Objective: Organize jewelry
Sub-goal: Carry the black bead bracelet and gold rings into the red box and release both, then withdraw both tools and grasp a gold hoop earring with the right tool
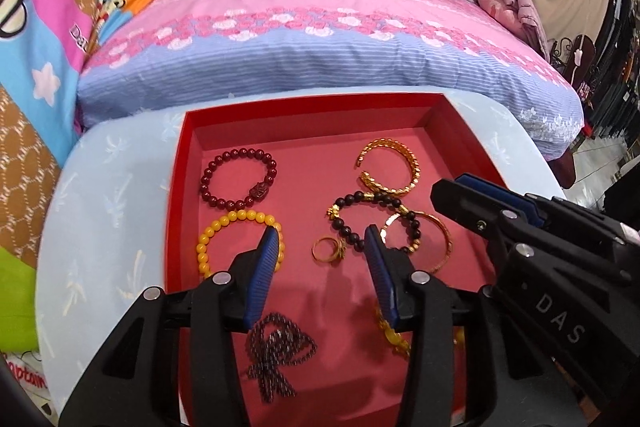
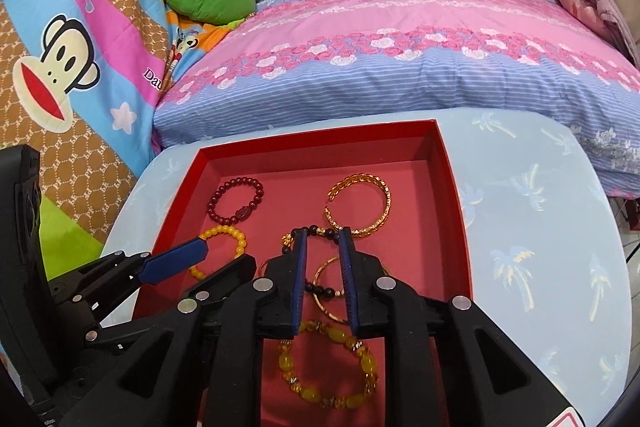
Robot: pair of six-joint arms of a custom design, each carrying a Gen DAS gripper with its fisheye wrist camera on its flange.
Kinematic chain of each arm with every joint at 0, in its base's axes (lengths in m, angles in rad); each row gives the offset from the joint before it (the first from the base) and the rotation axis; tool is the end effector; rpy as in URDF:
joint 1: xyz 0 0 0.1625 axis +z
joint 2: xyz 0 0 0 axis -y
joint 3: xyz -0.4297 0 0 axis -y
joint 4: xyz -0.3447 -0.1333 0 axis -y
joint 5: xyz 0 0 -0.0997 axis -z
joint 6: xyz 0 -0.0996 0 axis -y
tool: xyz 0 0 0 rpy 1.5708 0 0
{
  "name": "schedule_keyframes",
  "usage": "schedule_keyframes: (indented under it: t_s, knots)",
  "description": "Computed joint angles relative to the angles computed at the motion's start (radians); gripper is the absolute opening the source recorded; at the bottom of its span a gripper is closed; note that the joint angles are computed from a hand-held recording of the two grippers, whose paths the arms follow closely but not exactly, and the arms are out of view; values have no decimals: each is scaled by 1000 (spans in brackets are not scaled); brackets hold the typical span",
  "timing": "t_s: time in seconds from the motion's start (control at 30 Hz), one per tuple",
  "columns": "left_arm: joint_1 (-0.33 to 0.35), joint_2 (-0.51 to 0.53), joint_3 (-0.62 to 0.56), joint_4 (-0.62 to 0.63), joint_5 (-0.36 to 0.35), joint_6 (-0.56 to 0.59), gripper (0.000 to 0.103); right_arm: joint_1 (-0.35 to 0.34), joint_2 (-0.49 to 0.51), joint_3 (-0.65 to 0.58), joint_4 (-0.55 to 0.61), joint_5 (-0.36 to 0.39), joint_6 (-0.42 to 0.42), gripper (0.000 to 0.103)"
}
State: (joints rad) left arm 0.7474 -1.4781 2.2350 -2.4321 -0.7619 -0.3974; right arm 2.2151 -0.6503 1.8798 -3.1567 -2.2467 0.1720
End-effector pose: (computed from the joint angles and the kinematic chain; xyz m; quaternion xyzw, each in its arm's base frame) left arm -0.1514 -0.4203 0.2957 0.1740 0.9017 -0.2646 0.2945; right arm 0.4039 -0.4194 0.0598 0.1601 -0.9165 0.2830 0.2331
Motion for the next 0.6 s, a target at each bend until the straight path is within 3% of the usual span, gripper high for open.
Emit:
schedule_keyframes:
  t_s: [0.23,0.6]
  knots:
    - [-92,-68,41,86,38,-78,44,46,-38,55,-26,-15,19,24]
    - [-246,-196,82,335,73,-293,47,128,-98,149,-46,-60,74,29]
